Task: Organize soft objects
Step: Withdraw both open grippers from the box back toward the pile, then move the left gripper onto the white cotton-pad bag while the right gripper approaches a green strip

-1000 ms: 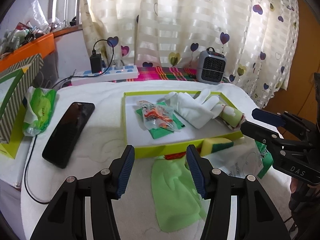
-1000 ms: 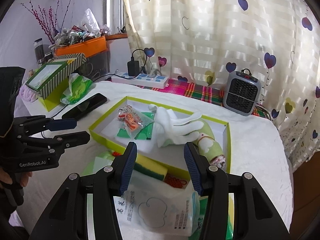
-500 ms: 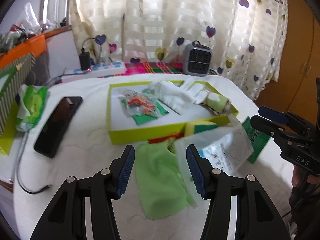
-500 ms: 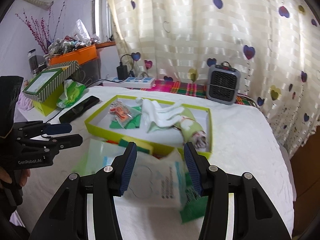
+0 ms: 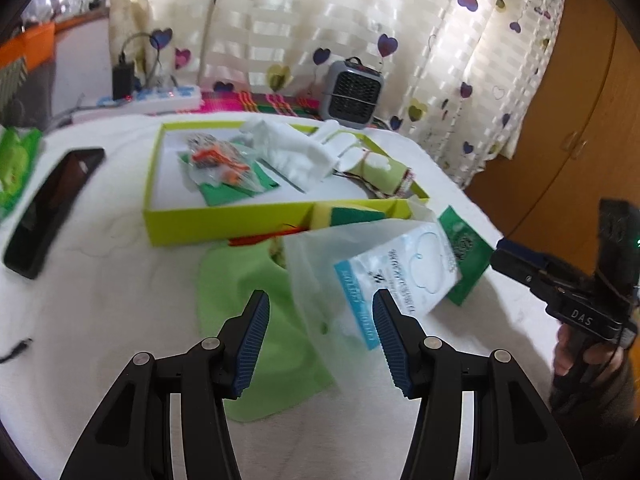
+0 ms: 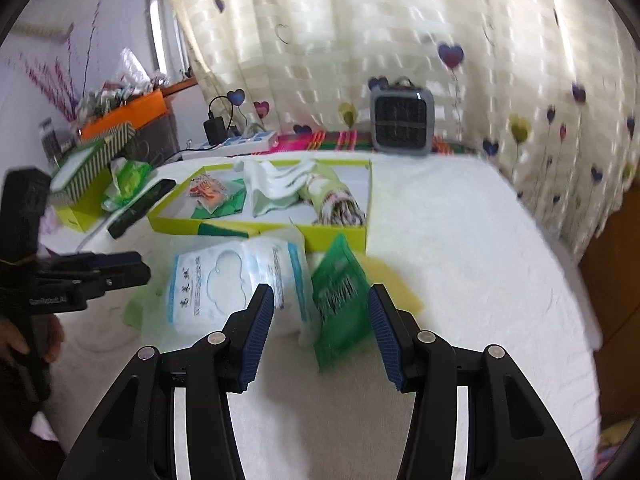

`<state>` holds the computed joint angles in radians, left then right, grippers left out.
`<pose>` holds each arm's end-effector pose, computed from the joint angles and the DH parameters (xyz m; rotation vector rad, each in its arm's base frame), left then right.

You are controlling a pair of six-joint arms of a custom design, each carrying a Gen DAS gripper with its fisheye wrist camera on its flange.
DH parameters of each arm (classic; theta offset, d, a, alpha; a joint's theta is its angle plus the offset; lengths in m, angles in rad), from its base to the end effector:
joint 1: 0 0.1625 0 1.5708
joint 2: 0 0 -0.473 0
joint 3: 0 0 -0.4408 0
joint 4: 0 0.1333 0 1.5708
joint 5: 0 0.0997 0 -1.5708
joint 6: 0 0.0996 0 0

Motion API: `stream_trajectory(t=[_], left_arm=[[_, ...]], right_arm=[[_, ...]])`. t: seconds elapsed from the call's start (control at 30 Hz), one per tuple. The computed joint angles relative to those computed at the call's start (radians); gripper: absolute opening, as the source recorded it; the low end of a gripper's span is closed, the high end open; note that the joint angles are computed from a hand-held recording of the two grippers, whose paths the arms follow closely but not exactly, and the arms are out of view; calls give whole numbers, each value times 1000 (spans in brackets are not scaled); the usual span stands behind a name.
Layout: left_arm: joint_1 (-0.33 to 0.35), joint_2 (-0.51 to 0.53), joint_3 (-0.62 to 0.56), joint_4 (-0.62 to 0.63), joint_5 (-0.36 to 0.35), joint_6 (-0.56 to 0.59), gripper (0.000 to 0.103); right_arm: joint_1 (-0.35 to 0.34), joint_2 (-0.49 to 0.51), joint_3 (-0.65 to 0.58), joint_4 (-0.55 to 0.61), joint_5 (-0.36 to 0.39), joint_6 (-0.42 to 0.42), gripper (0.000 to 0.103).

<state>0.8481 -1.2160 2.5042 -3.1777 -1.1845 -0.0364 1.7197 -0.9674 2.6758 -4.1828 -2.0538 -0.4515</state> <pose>-0.1436 -0.4211 0.1263 0.8697 2.6989 -0.6284 0.1364 -0.3223 0.1391 0.4259 -2.3243 1.0385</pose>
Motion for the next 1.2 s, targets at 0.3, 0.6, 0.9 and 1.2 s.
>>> stream_trajectory(t=[0.3, 0.6, 0.9, 1.2], left_arm=[[36, 28, -32, 22, -78, -22, 61], [55, 49, -54, 52, -120, -69, 61], [39, 65, -60, 54, -130, -74, 61], [48, 89, -68, 37, -179, -103, 61]], right_arm=[[-77, -34, 54, -33, 37, 15, 50], [-156, -86, 55, 62, 151, 34, 50], [-162, -107, 34, 125, 166, 26, 50], [-169, -118, 28, 148, 189, 21, 50]])
